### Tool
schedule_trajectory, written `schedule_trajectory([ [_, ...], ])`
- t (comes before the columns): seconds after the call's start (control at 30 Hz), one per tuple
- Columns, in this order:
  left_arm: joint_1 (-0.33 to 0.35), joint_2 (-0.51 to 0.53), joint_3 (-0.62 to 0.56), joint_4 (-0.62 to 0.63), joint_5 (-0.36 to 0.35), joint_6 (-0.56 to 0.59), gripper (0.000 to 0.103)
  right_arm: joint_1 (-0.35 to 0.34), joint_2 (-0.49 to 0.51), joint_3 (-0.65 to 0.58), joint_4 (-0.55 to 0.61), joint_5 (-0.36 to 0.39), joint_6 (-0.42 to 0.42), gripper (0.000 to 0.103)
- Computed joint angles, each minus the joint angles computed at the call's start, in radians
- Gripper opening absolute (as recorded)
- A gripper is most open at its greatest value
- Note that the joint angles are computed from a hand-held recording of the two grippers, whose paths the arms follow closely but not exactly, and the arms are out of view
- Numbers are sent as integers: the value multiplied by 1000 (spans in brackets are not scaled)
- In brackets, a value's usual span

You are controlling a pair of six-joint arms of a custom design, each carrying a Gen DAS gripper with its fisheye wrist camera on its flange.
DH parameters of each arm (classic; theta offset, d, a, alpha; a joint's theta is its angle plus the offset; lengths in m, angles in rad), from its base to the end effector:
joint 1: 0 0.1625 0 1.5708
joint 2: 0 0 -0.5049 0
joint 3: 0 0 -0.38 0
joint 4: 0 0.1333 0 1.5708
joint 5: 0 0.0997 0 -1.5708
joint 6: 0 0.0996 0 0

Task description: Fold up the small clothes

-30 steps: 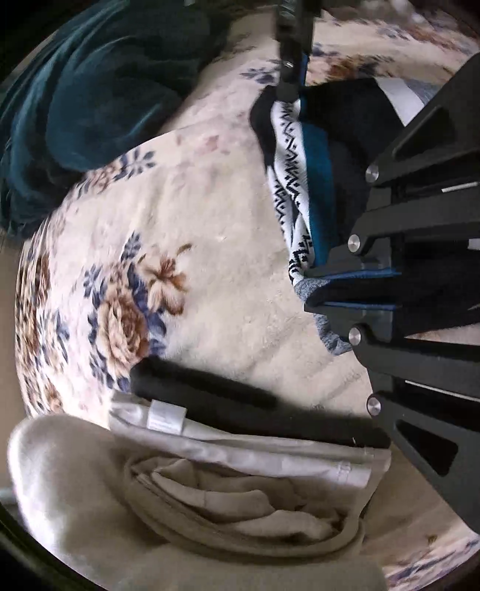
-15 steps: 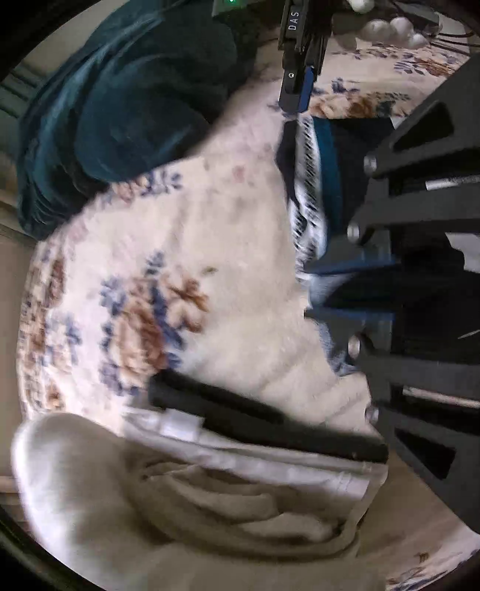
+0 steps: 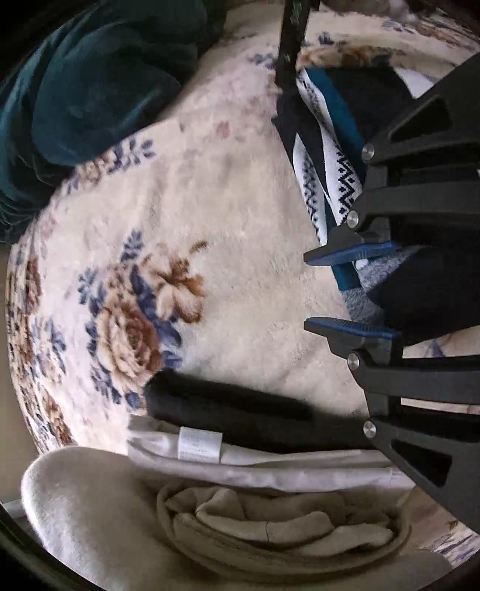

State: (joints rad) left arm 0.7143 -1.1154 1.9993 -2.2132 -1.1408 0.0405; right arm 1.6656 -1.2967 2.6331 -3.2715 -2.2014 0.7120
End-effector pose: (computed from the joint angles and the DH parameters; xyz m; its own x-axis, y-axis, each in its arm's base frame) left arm -0.2921 -0.4846 0.2104 -0.4900 0.7772 -0.3948 0.7541 0.6051 0.2554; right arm 0.1071 -0.3381 0.2393 -0.6815 0.7082 0.1843 0.4714 0.6175 -0.6297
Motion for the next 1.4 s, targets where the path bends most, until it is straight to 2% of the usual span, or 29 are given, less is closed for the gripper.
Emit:
schedule_trajectory([
  [0.13,4,0,-24,57,-52,9,27,2,11,28,-95,31,-40,13],
  [0.23,-2,25,-33,113,-25,1,27,3,6,49,-180,72,-51,13],
  [0.3,-2,19,-21,94,-23,4,25,-2,-18,42,-139,87,-31,14],
  [0.33,-4,8,-4,50,-28,27,23,-8,-26,41,-133,105,-35,14],
  [0.37,-10,2,12,16,-15,46,2,-6,-39,46,-132,109,-39,15],
  [0.4,-16,2,21,-1,8,63,0,1,-40,45,-137,104,-42,18],
  [0.47,-20,7,31,-28,50,68,0,-10,-45,53,-161,143,-73,30],
  [0.57,-10,16,12,-17,59,55,0,0,-47,36,-105,128,-64,30],
  [0.7,7,-23,-34,62,-62,-30,3,33,-36,39,-109,86,-35,30],
  [0.8,7,-57,-38,104,-101,-107,4,51,-36,65,-168,89,-8,31],
  [0.87,-7,-82,-19,129,-78,-140,6,59,-45,80,-186,98,4,40],
  [0.93,-18,-77,0,150,-41,-135,8,64,-50,95,-202,112,20,45],
  [1.0,-26,-60,23,167,25,-131,8,70,-51,95,-174,111,39,45],
  [1.13,-8,-66,61,66,50,-80,3,53,-37,99,-132,135,73,45],
  [1.23,-1,-65,55,45,97,-52,2,32,5,124,-198,177,64,45],
  [1.3,8,-60,48,45,119,-35,1,32,31,123,-196,176,59,46],
  [1.37,18,-54,29,78,111,-34,2,35,50,117,-171,159,62,43],
  [1.4,24,-57,10,118,66,-44,2,41,63,118,-178,140,69,41],
])
